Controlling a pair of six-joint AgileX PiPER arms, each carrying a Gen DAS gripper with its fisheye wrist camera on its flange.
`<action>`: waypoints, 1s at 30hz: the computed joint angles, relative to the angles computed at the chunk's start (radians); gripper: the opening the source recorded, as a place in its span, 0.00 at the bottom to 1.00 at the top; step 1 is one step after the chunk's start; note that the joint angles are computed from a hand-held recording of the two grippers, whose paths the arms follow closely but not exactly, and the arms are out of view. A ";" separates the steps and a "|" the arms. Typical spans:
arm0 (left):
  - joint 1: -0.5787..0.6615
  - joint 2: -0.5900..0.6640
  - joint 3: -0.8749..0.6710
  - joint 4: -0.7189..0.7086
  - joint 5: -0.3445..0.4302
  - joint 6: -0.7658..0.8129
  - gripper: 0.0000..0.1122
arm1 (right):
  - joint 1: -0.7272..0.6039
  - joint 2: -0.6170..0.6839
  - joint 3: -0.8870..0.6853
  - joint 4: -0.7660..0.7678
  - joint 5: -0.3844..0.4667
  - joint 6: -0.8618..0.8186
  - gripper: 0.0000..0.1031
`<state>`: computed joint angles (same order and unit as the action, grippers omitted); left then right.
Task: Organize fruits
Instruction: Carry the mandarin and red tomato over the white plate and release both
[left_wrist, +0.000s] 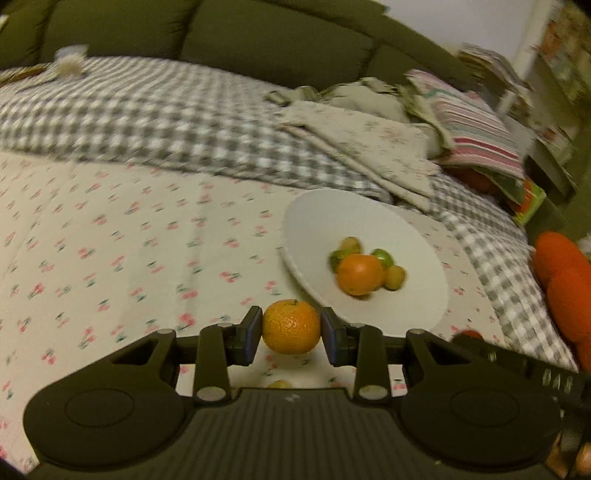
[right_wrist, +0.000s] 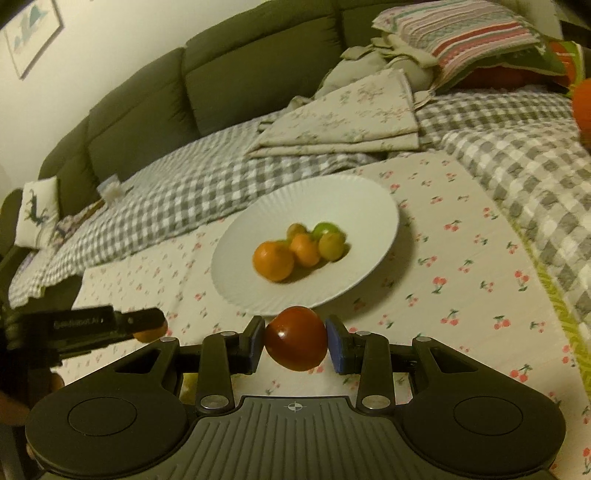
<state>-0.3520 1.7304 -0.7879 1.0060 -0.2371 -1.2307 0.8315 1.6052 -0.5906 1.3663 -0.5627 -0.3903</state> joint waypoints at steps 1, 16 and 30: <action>-0.014 0.004 -0.001 -0.054 -0.006 0.066 0.29 | -0.006 -0.007 0.004 0.000 -0.004 0.006 0.34; -0.196 0.129 -0.096 -0.508 -0.046 0.704 0.29 | -0.192 -0.026 0.018 -0.209 0.035 0.155 0.34; -0.252 0.246 -0.203 -0.795 -0.048 1.064 0.32 | -0.326 0.091 -0.052 -0.467 0.078 0.323 0.34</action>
<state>-0.6043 1.9766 -0.9907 0.2114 -0.2853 -0.1669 0.5056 1.6959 -0.6425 0.8993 -0.4849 -0.0669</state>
